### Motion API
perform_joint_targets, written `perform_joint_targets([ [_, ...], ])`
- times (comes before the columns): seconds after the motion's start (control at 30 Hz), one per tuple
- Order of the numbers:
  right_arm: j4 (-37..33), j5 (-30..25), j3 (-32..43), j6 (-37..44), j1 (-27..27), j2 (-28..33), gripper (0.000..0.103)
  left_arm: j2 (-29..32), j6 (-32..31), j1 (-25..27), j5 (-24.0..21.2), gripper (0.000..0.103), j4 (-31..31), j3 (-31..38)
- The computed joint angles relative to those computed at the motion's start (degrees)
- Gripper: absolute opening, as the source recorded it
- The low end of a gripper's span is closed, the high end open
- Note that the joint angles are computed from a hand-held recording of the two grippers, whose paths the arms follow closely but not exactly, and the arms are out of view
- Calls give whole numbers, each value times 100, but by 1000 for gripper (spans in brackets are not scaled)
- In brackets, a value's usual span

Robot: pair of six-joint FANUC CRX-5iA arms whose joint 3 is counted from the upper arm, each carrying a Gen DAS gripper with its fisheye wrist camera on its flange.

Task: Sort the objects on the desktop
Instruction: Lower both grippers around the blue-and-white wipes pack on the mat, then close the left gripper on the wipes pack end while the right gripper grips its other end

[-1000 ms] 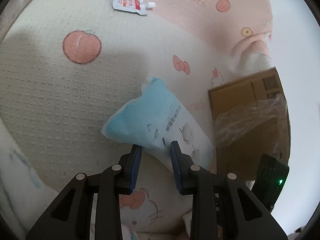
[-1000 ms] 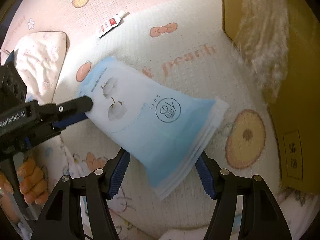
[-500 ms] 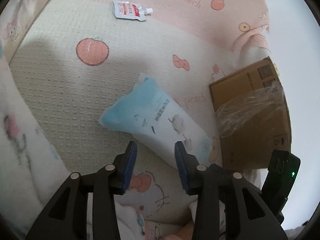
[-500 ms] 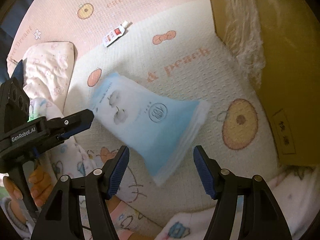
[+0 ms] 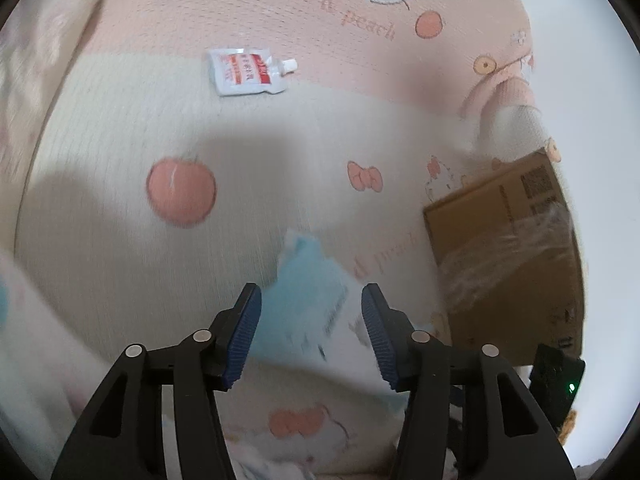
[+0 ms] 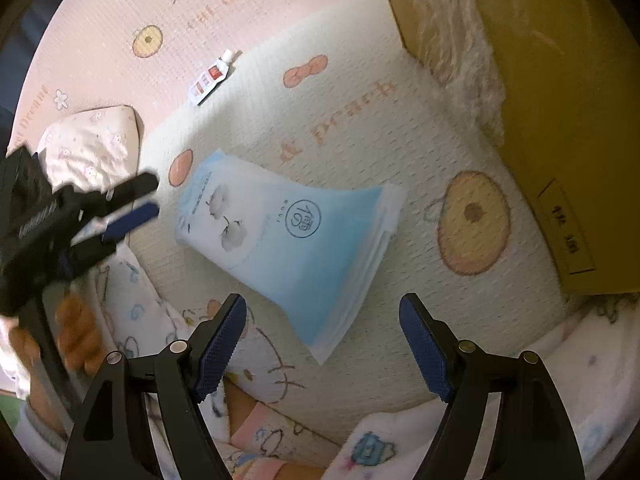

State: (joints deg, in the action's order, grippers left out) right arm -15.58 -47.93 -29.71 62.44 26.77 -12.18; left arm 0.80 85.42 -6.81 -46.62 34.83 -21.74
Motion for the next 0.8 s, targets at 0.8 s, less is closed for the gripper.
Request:
perform_joint_targets([
  [0.8, 448, 214, 392, -83, -11, 616, 79, 214, 351, -168, -666, 58, -75, -9],
])
